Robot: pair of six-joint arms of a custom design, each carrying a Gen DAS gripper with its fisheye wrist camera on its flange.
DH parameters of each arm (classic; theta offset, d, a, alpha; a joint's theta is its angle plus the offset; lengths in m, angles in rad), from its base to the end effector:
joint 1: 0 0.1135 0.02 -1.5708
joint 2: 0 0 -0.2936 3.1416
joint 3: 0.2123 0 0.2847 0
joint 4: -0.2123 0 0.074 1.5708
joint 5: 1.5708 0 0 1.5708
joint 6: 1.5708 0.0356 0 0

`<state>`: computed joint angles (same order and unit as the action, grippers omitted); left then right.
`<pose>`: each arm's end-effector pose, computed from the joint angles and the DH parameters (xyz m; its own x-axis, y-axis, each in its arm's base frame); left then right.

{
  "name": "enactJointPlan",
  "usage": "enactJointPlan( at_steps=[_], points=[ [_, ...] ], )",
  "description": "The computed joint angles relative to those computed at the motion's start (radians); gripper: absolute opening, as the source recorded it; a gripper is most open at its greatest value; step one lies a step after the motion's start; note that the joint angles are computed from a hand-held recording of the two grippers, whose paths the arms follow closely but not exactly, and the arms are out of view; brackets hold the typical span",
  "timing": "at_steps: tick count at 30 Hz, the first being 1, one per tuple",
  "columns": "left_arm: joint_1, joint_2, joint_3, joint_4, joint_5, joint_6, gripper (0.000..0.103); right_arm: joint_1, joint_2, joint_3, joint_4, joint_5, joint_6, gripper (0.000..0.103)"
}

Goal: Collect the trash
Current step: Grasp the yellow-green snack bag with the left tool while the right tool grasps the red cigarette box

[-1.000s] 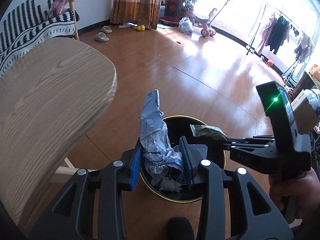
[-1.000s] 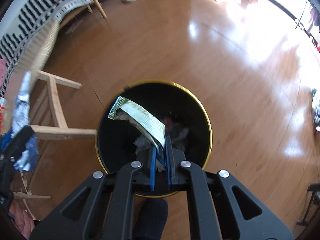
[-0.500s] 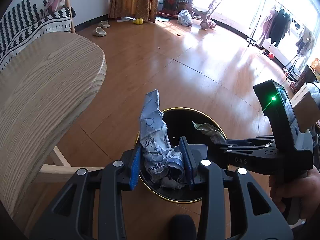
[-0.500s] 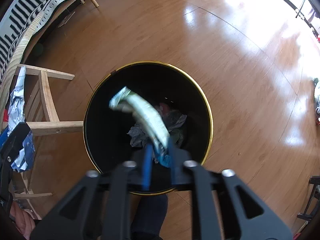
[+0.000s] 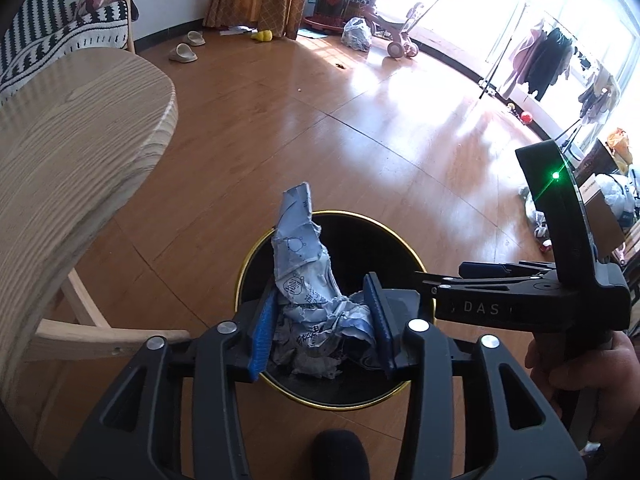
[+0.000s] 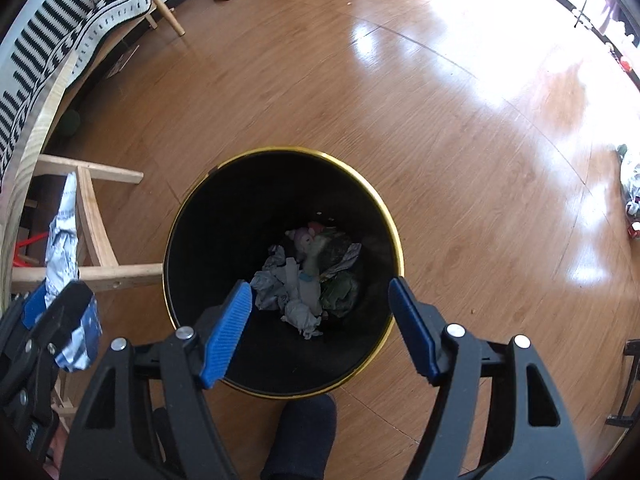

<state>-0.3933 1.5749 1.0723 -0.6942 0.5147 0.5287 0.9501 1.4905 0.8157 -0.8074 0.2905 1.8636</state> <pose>0.3003 -0.1436 0.2279 -0.4903 0.6788 -0.5466 0.8652 0.4547 -0.2114 0.1600 0.2062 0.1714 -0.5649 0.7871 -0.2476 0.7754 0.6090 0.1671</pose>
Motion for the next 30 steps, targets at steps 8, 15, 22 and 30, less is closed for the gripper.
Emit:
enactJointPlan(
  at_steps=[8, 15, 22, 30],
  points=[
    [-0.004, -0.031, -0.019, 0.012, 0.001, -0.013, 0.078, 0.020, -0.028, 0.016, -0.068, 0.039, 0.058, 0.072],
    [0.067, -0.051, 0.024, -0.045, 0.034, 0.038, 0.090, 0.009, 0.036, 0.131, -0.160, 0.067, 0.024, 0.074],
    [0.268, -0.022, 0.163, -0.160, 0.107, 0.157, 0.091, -0.032, 0.183, 0.407, -0.275, 0.150, -0.102, 0.079],
    [0.541, 0.154, 0.481, -0.284, 0.162, 0.199, 0.091, -0.071, 0.510, 0.970, -0.366, 0.231, -0.340, 0.081]
  ],
)
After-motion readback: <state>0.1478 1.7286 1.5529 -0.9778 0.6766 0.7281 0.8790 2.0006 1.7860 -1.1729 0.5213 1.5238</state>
